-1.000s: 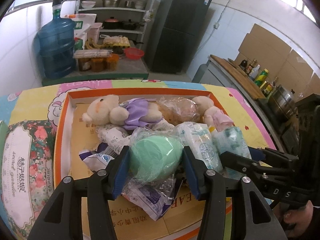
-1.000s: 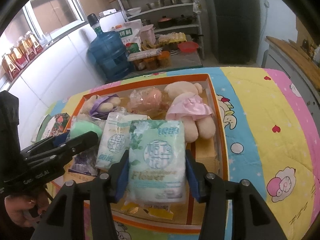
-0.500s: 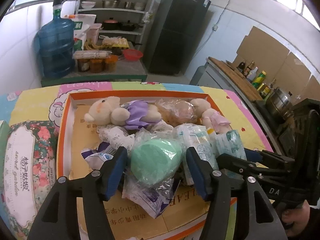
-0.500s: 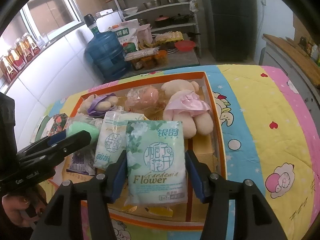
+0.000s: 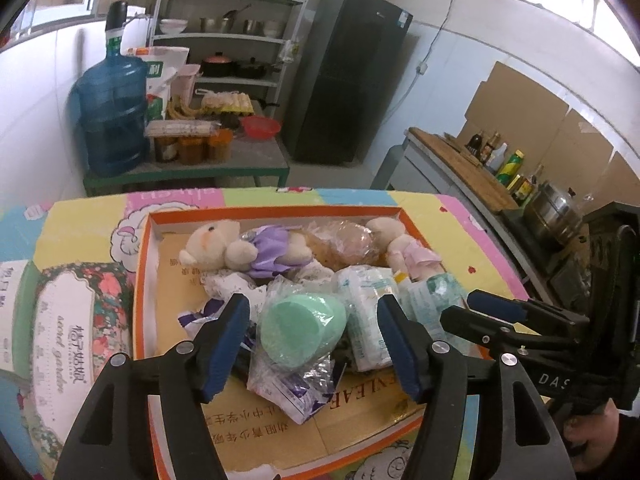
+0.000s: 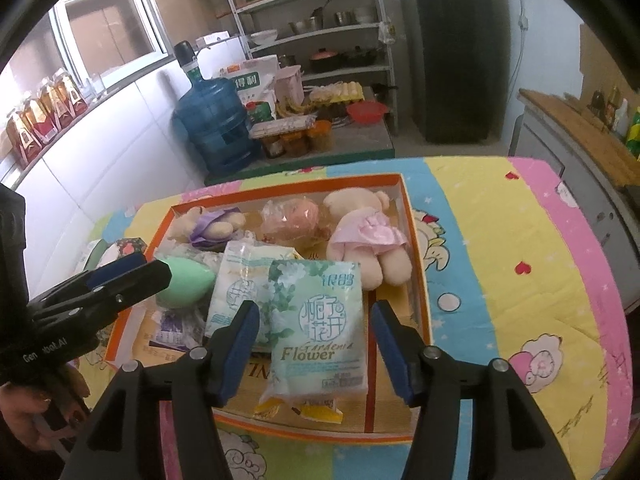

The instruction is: Organize soft objects

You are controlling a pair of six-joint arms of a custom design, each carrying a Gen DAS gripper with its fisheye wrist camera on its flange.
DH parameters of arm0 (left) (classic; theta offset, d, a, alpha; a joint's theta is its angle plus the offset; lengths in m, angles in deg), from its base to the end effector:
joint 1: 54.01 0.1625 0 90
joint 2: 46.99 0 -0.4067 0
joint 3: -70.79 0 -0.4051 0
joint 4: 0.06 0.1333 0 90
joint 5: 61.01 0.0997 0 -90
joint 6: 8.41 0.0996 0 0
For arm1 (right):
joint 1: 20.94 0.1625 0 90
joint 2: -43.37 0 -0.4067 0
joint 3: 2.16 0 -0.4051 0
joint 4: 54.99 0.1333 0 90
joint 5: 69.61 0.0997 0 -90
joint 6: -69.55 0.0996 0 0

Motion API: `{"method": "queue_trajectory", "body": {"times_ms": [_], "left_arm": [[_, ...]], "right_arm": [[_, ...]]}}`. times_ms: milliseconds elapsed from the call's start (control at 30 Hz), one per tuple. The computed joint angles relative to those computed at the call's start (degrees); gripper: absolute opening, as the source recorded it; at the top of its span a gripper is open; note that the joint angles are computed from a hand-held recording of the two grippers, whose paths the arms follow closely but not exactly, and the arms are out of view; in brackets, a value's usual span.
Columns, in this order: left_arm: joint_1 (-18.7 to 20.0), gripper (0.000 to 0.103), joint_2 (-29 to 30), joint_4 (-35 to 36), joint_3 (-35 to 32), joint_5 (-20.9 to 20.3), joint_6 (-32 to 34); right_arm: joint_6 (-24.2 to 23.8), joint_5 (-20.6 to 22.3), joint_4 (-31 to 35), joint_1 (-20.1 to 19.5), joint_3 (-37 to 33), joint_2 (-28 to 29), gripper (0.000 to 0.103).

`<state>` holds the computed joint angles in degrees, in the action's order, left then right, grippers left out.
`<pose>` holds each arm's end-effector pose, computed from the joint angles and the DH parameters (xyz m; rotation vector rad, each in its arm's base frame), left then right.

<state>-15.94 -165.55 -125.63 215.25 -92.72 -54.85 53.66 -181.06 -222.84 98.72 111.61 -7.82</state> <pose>-0.0837 -0.3425 0.3079 0.0018 2.3582 -1.1243 0.3623 -0.4405 0.0567 1.0077 -2.5820 0.4317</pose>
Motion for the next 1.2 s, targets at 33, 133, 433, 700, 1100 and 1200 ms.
{"method": "queue_trajectory", "body": {"times_ms": [33,133,433,700,1100,1200], "left_arm": [[-0.6,0.068,-0.5,1.1,-0.1,0.3,-0.6],[-2.9,0.068,-2.4,6.1,-0.5,1.6,-3.6],[-10.2,0.068,-7.4,28.1,-2.7,4.8,-19.0],[-15.7,0.068,-13.4,40.5,-3.6,4.9,-25.7],[-29.9,0.068,-24.5,68.9,-7.2,0.2,-42.4],[-36.1,0.068,-26.4,79.1,-8.9,-2.4,-50.1]], "right_arm": [[-0.2,-0.1,-0.3,0.2,0.2,-0.3,0.058],[-0.6,-0.3,-0.9,0.8,0.5,-0.9,0.058],[-1.8,1.4,-2.1,1.9,1.9,-2.8,0.058],[0.6,-1.0,-4.0,4.9,3.5,-3.8,0.058],[9.1,-7.0,-6.2,11.4,8.6,-6.7,0.058],[11.2,-8.3,-6.8,13.5,10.0,-7.4,0.058]]}}
